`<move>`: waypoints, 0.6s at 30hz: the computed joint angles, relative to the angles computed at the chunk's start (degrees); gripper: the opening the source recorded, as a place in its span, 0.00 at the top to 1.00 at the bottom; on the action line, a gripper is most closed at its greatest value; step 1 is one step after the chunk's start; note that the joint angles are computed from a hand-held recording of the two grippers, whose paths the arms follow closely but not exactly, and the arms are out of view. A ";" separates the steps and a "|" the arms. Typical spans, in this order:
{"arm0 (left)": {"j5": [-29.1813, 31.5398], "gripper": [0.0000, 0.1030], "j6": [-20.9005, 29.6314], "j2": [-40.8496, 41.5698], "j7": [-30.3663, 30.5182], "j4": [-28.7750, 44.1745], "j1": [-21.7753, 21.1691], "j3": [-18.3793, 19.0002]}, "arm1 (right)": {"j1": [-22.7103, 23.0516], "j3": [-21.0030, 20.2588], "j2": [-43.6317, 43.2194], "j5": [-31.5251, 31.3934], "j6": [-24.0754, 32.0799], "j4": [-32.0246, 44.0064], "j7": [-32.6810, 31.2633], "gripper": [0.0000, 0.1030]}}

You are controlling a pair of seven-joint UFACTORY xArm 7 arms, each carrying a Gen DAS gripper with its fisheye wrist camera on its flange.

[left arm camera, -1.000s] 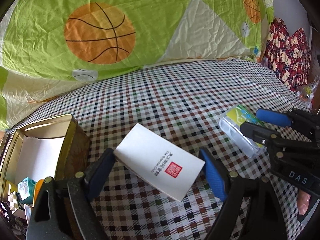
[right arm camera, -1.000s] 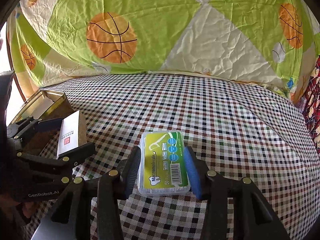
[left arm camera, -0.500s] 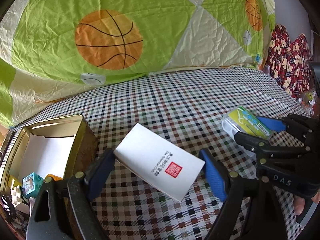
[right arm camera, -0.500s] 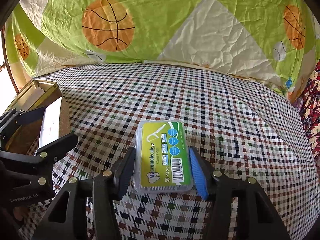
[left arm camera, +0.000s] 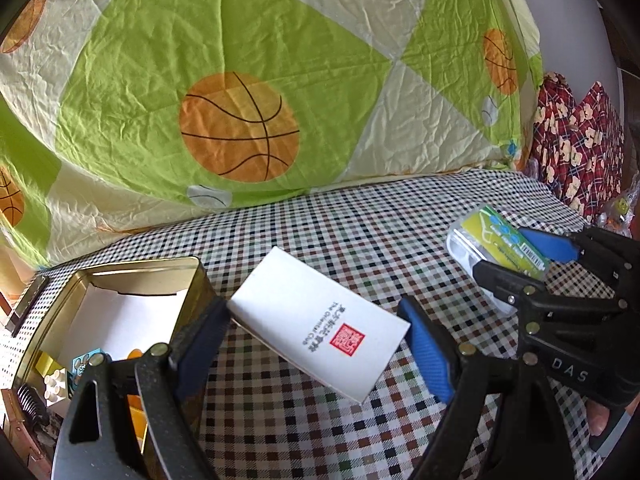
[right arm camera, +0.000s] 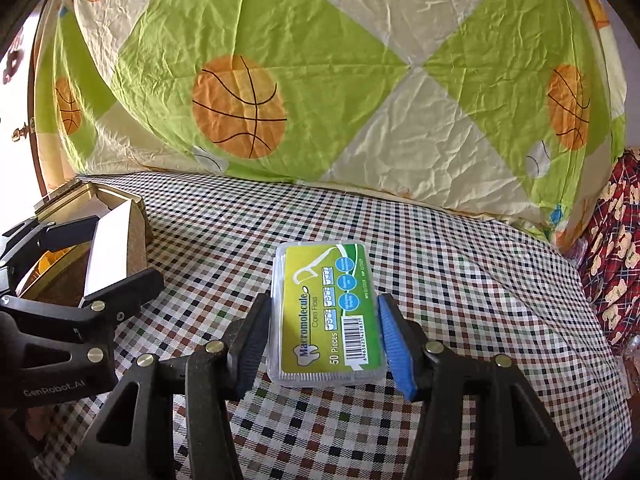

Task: Organize rigid objects
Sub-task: 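Carry the white box and floss-pick box toward the tin with both grippers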

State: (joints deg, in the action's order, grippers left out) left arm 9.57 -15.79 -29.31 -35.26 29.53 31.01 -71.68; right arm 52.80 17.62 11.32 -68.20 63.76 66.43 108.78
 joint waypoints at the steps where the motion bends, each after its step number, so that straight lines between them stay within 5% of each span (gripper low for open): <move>1: -0.16 0.16 -0.29 -0.37 -0.15 -0.23 -0.16 0.14 | 0.38 0.10 0.18 -0.45 0.93 0.28 0.10 0.46; 18: -5.30 0.16 -5.60 -1.48 2.05 -6.50 -9.80 7.77 | 3.82 1.83 -0.32 -5.64 9.44 -0.20 9.63 0.46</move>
State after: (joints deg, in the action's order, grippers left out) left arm 4.27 -21.40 -30.79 -33.20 23.03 21.21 -63.91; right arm 56.62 19.45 10.99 -73.84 73.19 66.24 118.42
